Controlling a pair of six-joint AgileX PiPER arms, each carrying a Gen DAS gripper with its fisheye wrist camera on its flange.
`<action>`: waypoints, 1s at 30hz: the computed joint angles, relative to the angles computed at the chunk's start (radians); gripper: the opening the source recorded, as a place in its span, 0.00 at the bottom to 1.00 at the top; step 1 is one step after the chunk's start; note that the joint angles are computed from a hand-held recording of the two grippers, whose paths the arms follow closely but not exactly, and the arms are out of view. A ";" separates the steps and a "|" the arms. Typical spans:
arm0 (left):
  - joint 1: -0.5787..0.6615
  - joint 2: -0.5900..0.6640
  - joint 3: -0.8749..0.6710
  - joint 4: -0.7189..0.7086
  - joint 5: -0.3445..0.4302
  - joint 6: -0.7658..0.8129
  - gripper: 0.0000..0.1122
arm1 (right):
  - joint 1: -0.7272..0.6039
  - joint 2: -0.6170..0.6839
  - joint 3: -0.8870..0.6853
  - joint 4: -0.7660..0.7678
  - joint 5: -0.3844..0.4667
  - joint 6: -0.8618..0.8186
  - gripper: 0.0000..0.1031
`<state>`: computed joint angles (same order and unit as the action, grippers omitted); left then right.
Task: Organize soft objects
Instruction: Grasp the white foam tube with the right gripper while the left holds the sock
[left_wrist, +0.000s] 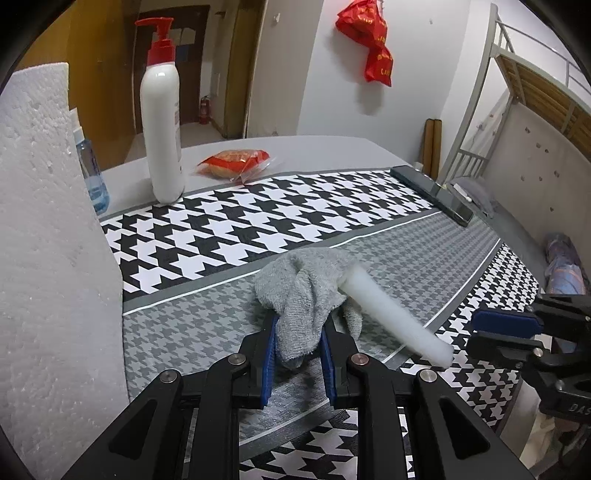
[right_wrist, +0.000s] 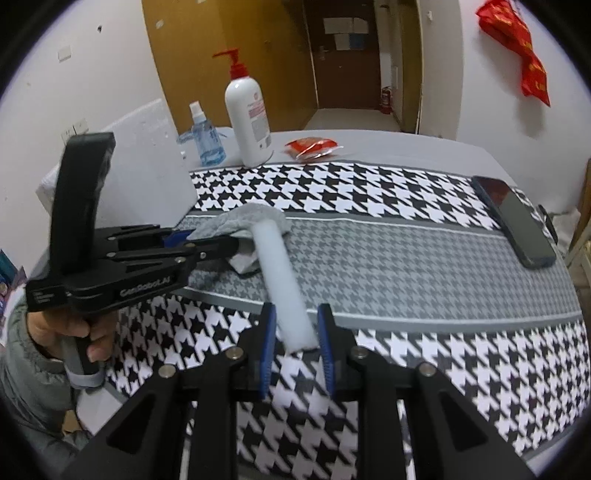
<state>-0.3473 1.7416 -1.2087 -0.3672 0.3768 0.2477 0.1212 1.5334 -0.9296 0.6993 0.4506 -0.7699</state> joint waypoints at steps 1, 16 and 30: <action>0.000 0.000 0.000 -0.001 0.000 0.002 0.20 | -0.002 -0.006 0.007 0.004 0.000 0.000 0.26; 0.001 0.002 -0.002 0.003 0.005 0.006 0.20 | 0.113 0.178 -0.138 -0.273 -0.074 0.199 0.56; 0.002 0.001 0.001 -0.011 0.003 0.018 0.20 | 0.112 0.210 -0.164 -0.281 -0.058 0.208 0.24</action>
<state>-0.3458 1.7422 -1.2076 -0.3781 0.3803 0.2656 0.2330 1.7432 -1.0937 0.4185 0.3923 -0.5620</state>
